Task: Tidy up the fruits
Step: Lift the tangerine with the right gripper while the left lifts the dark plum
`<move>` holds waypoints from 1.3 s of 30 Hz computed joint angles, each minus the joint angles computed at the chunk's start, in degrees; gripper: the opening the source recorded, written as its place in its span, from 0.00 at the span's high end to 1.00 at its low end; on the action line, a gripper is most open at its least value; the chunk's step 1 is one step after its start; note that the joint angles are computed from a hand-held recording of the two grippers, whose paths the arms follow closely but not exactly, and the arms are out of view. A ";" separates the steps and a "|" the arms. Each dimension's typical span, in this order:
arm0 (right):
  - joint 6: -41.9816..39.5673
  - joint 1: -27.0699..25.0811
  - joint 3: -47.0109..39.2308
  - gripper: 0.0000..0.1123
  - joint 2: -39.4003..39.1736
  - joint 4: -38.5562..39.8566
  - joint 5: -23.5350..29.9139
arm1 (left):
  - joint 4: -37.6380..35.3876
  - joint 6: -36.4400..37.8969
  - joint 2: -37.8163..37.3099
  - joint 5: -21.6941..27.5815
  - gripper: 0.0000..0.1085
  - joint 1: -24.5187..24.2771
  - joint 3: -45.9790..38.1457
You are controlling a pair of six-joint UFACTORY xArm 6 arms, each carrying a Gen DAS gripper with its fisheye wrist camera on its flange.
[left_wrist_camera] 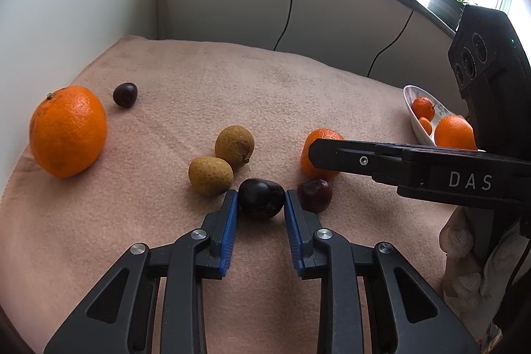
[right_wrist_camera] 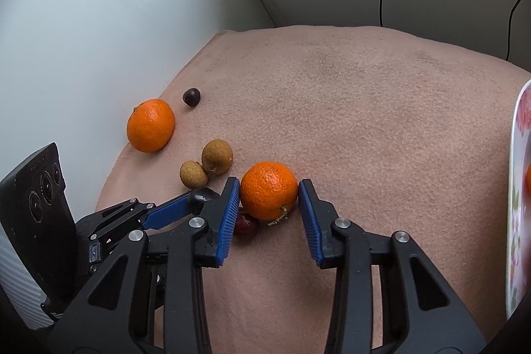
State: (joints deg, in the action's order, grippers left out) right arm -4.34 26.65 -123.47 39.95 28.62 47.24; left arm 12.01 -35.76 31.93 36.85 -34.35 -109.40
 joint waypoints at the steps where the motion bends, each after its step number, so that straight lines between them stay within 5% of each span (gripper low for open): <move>1: -0.09 0.02 0.72 0.66 -0.53 -0.12 -0.42 | -0.01 -0.07 -0.21 -0.18 0.76 0.00 0.22; 17: -0.74 0.07 13.95 0.66 -10.42 -1.47 -7.09 | 1.14 -1.32 -2.68 -2.54 0.76 -1.08 1.96; 39: -3.25 -3.15 32.39 0.66 -25.92 1.37 -16.39 | -0.37 1.97 5.64 0.80 0.76 -4.47 -13.17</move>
